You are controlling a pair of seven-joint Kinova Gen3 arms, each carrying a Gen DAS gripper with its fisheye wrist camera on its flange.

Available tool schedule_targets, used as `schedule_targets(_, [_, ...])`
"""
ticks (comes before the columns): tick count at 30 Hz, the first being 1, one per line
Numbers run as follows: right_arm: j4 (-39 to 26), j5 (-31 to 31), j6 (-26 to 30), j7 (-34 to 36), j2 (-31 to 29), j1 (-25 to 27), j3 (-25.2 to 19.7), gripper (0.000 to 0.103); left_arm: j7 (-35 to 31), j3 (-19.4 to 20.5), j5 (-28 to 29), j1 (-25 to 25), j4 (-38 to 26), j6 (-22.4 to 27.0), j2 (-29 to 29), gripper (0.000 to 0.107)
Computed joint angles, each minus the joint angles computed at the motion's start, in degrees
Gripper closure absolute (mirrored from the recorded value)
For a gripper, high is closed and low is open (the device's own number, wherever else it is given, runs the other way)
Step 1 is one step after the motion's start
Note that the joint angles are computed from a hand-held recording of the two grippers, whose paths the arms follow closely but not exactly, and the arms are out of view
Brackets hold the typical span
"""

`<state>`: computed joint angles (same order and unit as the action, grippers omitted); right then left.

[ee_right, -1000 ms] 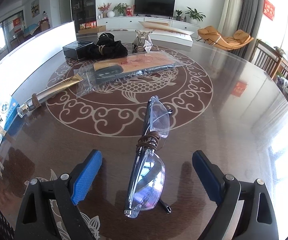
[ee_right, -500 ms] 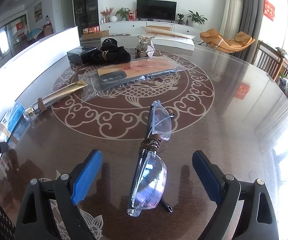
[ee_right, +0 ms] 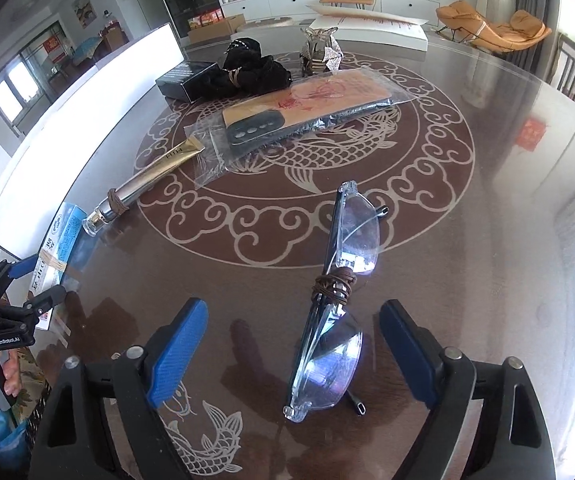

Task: Organize objects
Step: 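Carry the box in the left tool and glasses in the right tool to the white bin, then open both tools over the white bin, dropping the box and glasses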

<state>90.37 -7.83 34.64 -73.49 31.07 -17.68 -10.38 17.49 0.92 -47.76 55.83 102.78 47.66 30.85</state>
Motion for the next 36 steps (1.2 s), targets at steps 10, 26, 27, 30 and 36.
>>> schedule_targets(10, [5.06,-7.34,-1.86,5.09,-5.46,5.77,-4.92,0.081,15.14,-0.18,-9.6,6.55,4.77,0.74,-3.33,0.067])
schedule_targets(26, [-6.63,-17.31,2.94,12.52,-5.65,-5.2,-10.2,0.081,22.43,8.27,-11.67,6.85,11.16,25.86,-20.48,0.067])
schedule_targets(27, [-8.31,-17.15,3.34,12.41,-5.35,-6.79,-10.33,0.081,21.48,8.55,-10.84,5.67,12.05,26.67,-21.87,0.067])
schedule_targets(30, [-13.34,-16.47,3.83,12.47,-4.07,-11.49,-10.81,0.081,19.11,8.76,-8.69,1.41,15.24,27.15,-26.12,0.067])
schedule_targets(36, [-25.79,-10.71,5.85,8.07,1.7,-22.87,-8.3,0.081,13.19,7.05,-5.94,-8.74,20.74,21.89,-31.72,0.067])
